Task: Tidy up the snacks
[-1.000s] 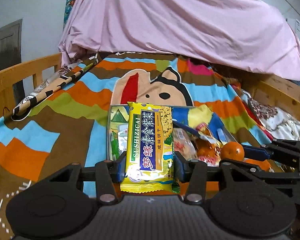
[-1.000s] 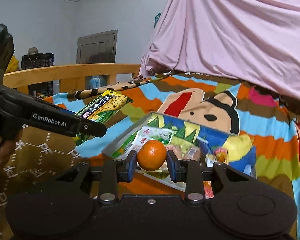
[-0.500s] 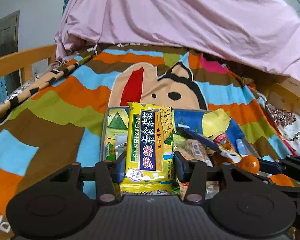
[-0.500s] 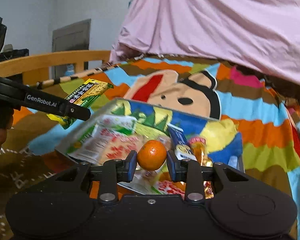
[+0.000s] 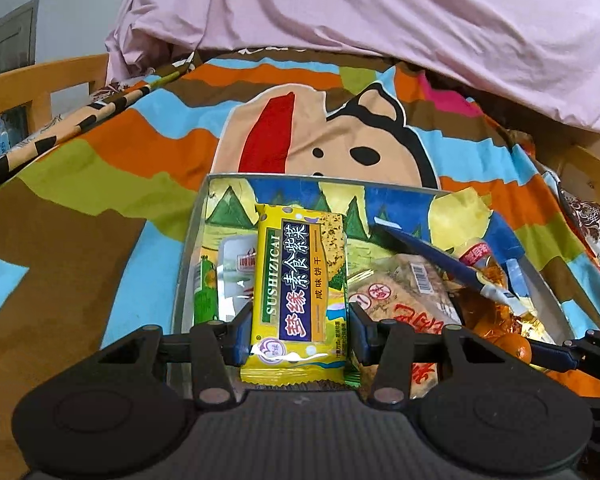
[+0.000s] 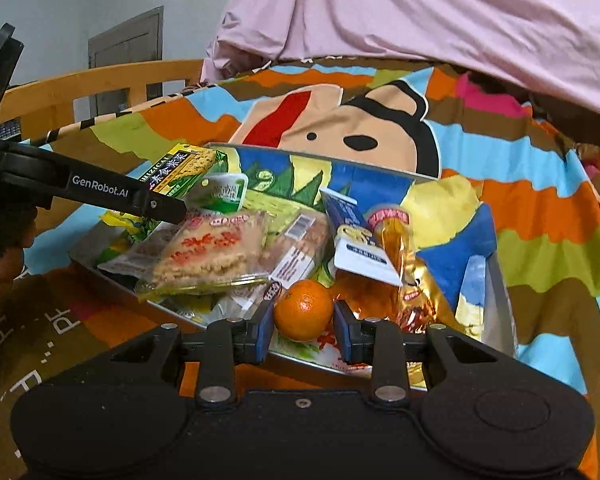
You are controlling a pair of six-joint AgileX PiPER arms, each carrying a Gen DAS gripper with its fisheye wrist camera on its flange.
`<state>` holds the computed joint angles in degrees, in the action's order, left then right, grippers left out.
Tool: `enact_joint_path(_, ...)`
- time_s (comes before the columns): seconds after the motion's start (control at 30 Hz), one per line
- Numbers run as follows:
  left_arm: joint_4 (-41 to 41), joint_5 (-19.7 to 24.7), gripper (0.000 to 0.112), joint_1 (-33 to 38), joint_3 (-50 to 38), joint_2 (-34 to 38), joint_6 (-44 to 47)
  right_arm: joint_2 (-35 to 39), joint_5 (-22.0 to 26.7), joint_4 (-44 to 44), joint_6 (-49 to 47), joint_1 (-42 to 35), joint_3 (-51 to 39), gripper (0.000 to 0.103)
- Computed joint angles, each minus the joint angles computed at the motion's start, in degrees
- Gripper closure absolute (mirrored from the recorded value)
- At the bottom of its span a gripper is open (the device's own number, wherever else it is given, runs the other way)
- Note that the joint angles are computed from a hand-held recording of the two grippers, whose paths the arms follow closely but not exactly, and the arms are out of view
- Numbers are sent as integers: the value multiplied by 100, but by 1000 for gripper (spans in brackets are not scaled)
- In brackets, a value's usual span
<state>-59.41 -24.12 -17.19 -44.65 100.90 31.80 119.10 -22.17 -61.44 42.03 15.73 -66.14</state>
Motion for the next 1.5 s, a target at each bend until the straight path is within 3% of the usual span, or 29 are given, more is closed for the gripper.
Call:
enact_joint_path(0.5, -105, -83, 61, -156, 33, 89, -134, -75, 357, -232, 288, 170, -69, 67)
enact_joint_path(0.97, -407, -155, 57, -236, 5, 92, 167, -82, 281, -179, 293, 131, -24, 65)
enact_joint_path(1.23, -305, -481, 32, -437, 196, -46, -55, -179, 183, -19, 225, 104, 83, 54)
enact_joint_path(1.5, -534, -785, 18, -679, 310, -276, 132, -380, -11, 250, 74, 12, 266, 40)
